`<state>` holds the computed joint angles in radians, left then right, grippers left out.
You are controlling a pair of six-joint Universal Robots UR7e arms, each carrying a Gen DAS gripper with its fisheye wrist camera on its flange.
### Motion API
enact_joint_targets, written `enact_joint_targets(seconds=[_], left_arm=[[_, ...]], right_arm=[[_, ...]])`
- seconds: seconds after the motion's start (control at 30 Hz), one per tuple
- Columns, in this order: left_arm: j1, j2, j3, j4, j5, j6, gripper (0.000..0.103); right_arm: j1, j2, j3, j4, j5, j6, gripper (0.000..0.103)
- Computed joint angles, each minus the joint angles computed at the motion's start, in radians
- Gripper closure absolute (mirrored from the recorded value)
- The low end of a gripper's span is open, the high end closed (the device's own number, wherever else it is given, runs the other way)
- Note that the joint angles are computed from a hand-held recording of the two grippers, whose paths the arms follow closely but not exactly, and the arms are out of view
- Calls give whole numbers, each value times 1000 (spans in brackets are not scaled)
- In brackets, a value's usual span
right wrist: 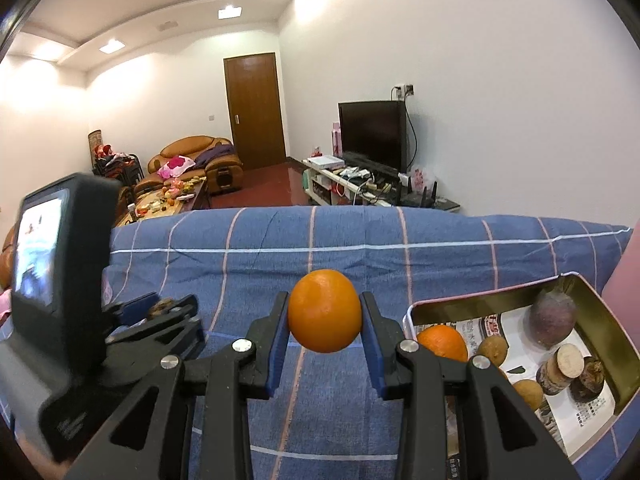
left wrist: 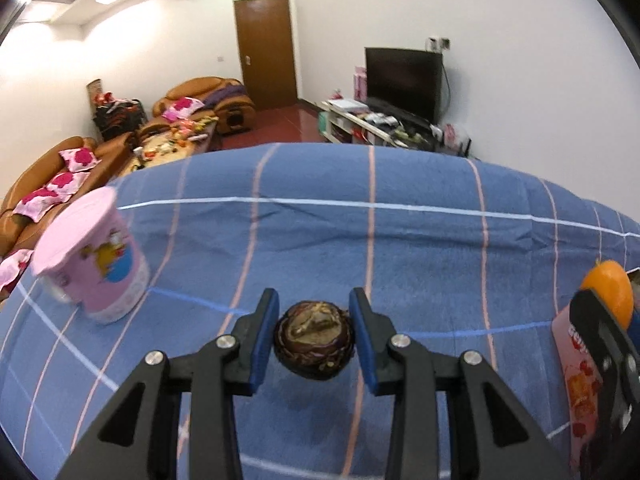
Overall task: Organize fruits
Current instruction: 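Carry the orange and the dark round fruit over the tin box with both tools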
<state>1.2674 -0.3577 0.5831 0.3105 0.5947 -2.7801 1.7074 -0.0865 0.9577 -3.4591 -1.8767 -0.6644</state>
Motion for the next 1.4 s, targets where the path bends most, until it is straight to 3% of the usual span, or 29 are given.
enact_joint_targets(seconds=[0.2,0.73,1.13,1.4], left_arm=[[-22,-134,283,-226,-37,22,65],[-88,-241,585,-555,-66,127,65],[-124,-256,669,-625,-56,114,65],[-150,-244,699,-705,-40,170,65]], right_arm=[[1,-28,81,-79,5,-40,67],[-25,-136,293,-205,21,-73,67],[-59,-220,448,-280,81,-124,67],[-88,-261,501,-333,92,-155,67]])
